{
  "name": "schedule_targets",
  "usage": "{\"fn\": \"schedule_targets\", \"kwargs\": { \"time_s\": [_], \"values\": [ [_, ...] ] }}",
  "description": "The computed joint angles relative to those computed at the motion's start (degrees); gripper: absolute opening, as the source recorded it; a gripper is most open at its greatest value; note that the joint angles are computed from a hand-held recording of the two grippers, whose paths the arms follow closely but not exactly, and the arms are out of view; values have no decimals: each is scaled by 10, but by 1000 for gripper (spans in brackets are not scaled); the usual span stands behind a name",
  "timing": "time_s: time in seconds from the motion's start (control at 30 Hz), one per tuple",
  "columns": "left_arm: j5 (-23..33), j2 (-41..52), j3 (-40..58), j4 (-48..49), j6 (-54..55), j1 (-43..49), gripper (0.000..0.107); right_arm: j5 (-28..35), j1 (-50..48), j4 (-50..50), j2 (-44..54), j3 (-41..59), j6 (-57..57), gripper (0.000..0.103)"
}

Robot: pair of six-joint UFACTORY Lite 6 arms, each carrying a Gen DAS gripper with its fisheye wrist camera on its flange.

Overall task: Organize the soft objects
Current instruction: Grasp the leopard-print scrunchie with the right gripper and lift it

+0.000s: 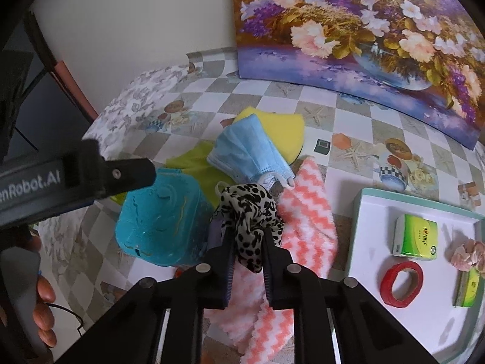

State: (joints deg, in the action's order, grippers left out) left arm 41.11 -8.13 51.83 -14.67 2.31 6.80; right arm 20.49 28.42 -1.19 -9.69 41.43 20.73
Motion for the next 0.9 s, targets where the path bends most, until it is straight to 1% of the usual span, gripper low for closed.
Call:
{"fn": "schedule_targets", "kwargs": {
  "time_s": [0.23, 0.4, 0.57, 0.7, 0.9],
  "values": [
    [15, -31, -10, -14, -2, -25, 100, 24, -14, 17, -68, -32, -14, 17],
    [25, -66, -23, -2, -19, -48, 100, 49, -30, 25, -130, -63, -24, 17],
    [32, -102, -43, 6, -40, -72, 100, 97, -54, 6, -211, -91, -16, 17],
    [34, -128, -62, 22, -63, -101, 100, 135, -75, -2, -257, -108, -16, 17],
    [36, -167, -104, 47, -103, -146, 100, 197, -131, 18, -332, -139, -58, 17]
  ]
}}
